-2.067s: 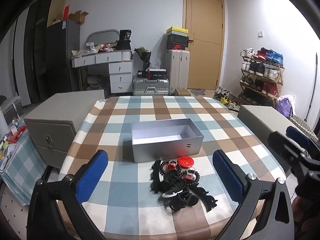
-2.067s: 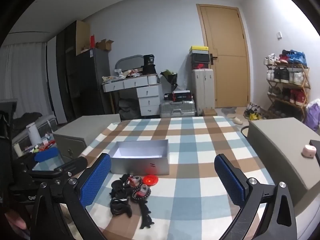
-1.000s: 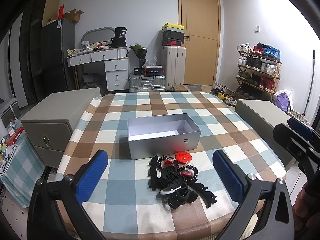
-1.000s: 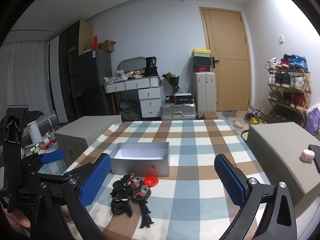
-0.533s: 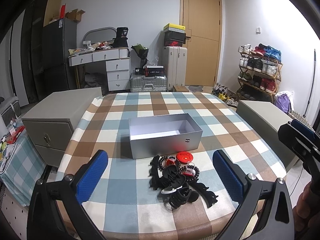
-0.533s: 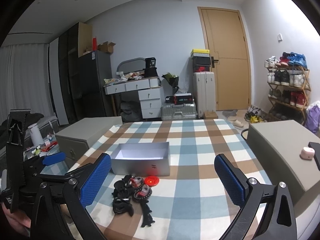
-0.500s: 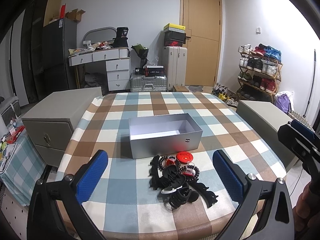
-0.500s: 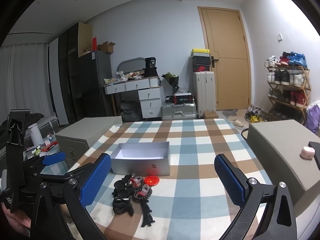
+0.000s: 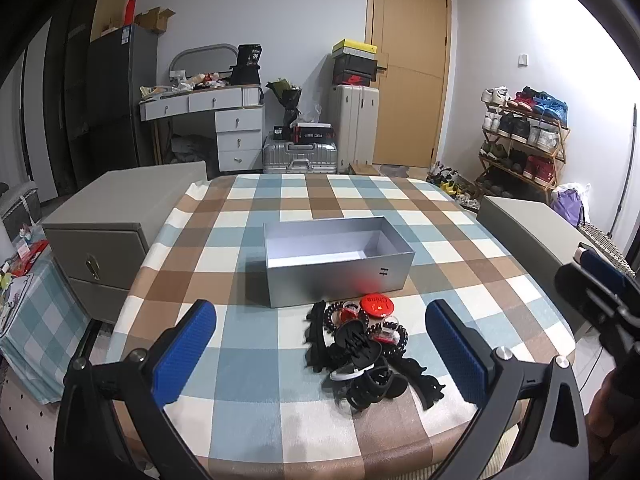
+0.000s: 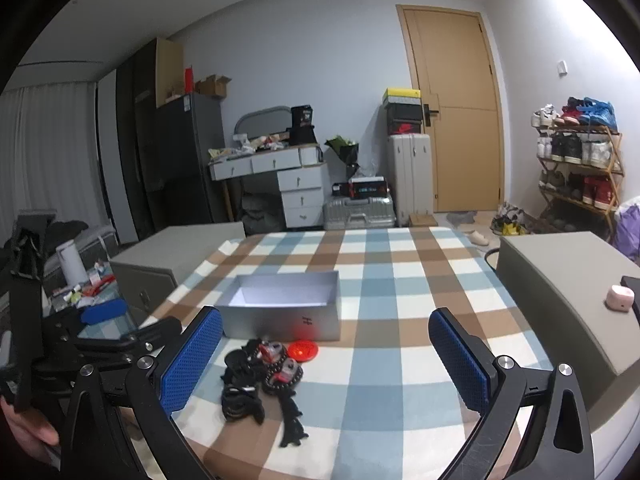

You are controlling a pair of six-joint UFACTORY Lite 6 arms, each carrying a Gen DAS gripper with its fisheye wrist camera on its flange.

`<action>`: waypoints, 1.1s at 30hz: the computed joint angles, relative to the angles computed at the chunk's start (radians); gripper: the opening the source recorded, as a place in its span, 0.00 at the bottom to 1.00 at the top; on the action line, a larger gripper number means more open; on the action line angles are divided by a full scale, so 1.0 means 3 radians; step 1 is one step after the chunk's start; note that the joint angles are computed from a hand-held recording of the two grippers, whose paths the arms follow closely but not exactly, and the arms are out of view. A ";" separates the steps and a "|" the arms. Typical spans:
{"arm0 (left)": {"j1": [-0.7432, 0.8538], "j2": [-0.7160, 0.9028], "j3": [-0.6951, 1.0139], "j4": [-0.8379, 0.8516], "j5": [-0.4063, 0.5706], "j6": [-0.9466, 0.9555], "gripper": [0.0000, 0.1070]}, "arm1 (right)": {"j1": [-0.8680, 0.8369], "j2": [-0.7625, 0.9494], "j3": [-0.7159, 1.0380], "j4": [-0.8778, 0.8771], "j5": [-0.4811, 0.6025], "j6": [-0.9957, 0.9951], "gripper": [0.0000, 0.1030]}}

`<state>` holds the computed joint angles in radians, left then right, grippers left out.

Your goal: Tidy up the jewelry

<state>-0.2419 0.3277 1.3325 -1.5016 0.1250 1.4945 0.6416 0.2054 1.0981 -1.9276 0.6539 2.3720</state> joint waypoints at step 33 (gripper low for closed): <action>0.0266 0.1990 0.2383 0.2438 0.2047 -0.2346 0.65 | -0.0624 0.0875 0.0372 -0.0703 -0.0690 0.0718 1.00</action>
